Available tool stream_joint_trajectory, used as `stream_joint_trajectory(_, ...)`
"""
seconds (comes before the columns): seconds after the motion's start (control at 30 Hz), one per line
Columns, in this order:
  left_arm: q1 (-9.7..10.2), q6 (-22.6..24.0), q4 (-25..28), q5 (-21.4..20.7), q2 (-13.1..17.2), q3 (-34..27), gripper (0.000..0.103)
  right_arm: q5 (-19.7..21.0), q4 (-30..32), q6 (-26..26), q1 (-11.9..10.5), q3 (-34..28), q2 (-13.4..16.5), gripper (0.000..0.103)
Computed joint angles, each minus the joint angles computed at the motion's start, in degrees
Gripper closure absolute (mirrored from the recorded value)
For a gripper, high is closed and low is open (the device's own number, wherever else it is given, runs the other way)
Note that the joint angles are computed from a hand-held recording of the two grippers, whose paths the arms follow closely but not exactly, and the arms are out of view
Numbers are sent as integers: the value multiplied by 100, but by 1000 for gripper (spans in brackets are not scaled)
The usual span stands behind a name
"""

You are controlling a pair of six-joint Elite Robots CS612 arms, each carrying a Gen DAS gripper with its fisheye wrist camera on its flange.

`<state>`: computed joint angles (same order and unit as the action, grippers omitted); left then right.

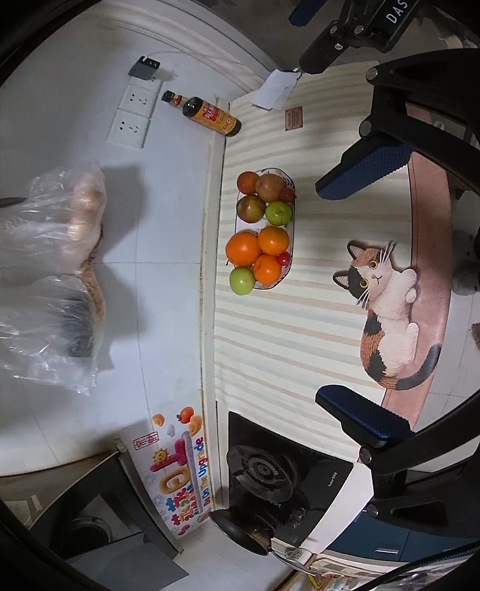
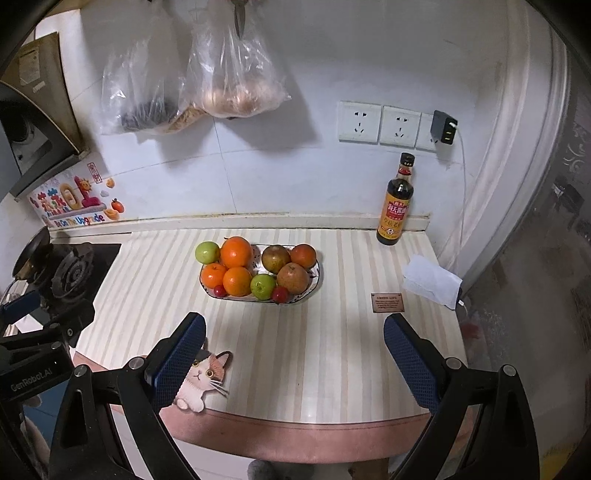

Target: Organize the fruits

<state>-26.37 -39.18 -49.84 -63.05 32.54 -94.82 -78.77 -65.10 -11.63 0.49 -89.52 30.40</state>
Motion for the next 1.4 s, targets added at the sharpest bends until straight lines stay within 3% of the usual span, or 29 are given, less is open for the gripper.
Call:
stream_joint_trajectory(0.5, 114, -15, -67, -210, -32, 215, 0, -7, 61, -40, 63, 344, -57, 4)
stream_joint_trajectory(1.4, 78, 10, -65, -199, -35, 194, 0, 1, 115, -14, 91, 326, -56, 4)
